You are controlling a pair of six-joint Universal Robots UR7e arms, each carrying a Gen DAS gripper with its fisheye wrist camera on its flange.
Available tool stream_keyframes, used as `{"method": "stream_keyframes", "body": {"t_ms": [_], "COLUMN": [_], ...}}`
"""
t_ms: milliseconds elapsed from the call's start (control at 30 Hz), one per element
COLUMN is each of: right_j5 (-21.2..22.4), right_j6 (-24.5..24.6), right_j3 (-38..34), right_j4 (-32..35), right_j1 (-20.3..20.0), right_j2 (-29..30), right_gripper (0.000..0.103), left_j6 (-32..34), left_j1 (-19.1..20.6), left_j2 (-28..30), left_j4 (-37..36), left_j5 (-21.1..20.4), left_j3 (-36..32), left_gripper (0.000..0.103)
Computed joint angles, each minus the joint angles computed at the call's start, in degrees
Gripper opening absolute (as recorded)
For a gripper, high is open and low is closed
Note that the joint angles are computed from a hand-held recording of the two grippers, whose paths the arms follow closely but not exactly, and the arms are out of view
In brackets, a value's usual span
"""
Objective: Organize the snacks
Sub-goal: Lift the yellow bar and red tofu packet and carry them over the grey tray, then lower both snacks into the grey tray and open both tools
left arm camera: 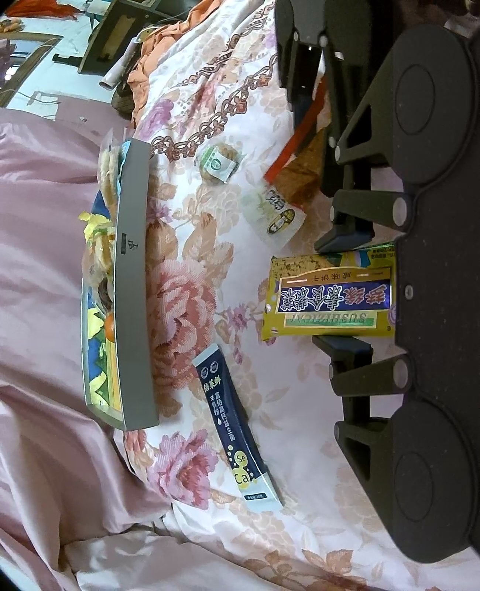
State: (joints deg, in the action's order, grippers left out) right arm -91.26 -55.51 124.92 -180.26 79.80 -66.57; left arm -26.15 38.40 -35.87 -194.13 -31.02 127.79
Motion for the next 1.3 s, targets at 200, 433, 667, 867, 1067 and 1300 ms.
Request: {"method": "stream_keyframes", "body": {"t_ms": [200,433,667,867,1067,1300], "right_j5": [0.9,6.5,13.2,14.3,13.9,11.2], "right_j6": [-13.2,-16.3,-18.8,-14.9,-11.6,-3.7], "right_j3": [5.0,6.7,7.6,3.3,-5.3,-17.8], "right_j4": [-14.2,-22.3,-27.1,-23.2,-21.2,-14.0], "right_j1": [1.2,0.2,-1.0,1.6,5.6,10.5], "right_j2": [2.1,2.9,3.0,3.1,6.9,12.7], "right_gripper": [0.048,0.048,0.048,0.049,0.049,0.049], "left_j6": [-0.7,0.3,3.7,14.1,27.1,34.6], "left_j1": [0.0,-0.1,-0.4,0.9,3.9,8.9], "left_j2": [0.0,0.4,0.1,-0.5,-1.8,-2.3], "left_j4": [-1.3,-6.2,-12.4,-20.2,-24.2,-22.8], "left_j5": [0.5,2.8,5.8,7.0,5.3,0.1], "left_j3": [0.2,0.1,-1.4,-6.2,-13.2,-21.5], "left_gripper": [0.048,0.048,0.048,0.048,0.048,0.048]}}
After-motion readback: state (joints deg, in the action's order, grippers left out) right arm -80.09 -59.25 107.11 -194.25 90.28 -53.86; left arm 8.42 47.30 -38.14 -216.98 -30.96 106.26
